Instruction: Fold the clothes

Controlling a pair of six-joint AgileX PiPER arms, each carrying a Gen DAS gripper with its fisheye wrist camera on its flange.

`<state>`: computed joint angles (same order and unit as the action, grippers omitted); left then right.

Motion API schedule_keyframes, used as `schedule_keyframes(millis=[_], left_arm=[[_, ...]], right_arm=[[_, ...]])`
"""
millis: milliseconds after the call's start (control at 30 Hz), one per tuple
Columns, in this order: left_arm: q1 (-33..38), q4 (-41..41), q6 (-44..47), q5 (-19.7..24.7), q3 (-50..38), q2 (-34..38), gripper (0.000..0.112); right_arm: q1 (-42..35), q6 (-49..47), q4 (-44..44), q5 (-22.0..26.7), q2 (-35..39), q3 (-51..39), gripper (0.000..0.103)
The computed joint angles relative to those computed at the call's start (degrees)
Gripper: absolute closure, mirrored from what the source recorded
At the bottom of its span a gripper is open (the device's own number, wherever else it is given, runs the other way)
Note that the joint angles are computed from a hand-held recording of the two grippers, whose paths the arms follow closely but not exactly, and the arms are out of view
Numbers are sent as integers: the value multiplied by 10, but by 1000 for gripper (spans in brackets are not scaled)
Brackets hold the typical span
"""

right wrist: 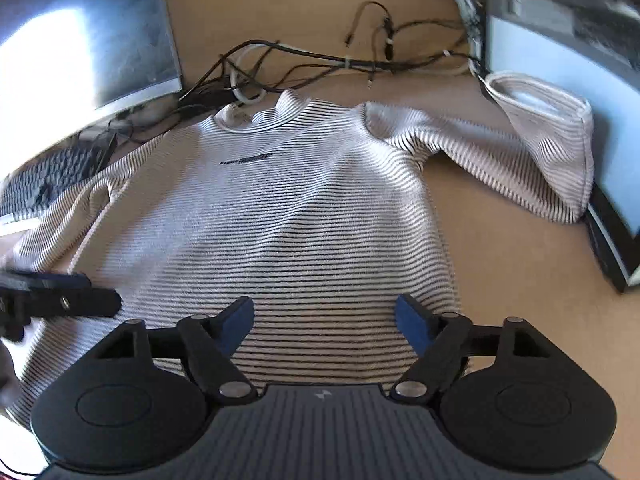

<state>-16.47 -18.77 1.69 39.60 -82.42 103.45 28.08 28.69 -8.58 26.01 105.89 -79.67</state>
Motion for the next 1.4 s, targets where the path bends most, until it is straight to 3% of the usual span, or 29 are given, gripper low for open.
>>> schedule_keyframes(millis=[133,233,300,400,500,567,733,833,933,1067,1133,1200,1267,1400], left_arm=[[-4,25,8,52,-43,19,9],[0,27,34,104,-79,34,9],[9,10,38,114,-88,39,9],[12,-8,37,58,-44,21,9],[4,-18,58,-12,19,-8,9],[4,-33,72,-44,52,-25,9],[22,-63,41,-30,43,-25,9],[20,-78,63,-58,64,-31,9],[13,-104,99,-113,110,-49,9],[8,-67,65,-96,89,-40,9],[10,-56,53,-70,66,-29,9],[4,-33,35,-63,62,-29,9],[-5,-5,15,-59,59,-29,9],[-22,54,-5,-36,38,-19,9]], right_arm=[[-1,-6,13,-29,-4,19,14],[27,78,-89,-5,3,8,11],[41,117,-128,12,17,-10,6],[46,117,-137,11,24,-16,4],[36,64,-103,-21,11,10,4],[32,20,-70,-15,4,14,4],[15,-109,42,107,36,-83,4],[1,-146,89,152,55,-128,1],[-3,-141,100,102,39,-87,0],[0,-119,82,22,8,-16,2],[3,-93,57,3,-1,1,10],[5,-74,34,-22,-15,20,29],[4,-81,27,-61,-30,44,57],[0,-78,20,-139,-32,70,59]])
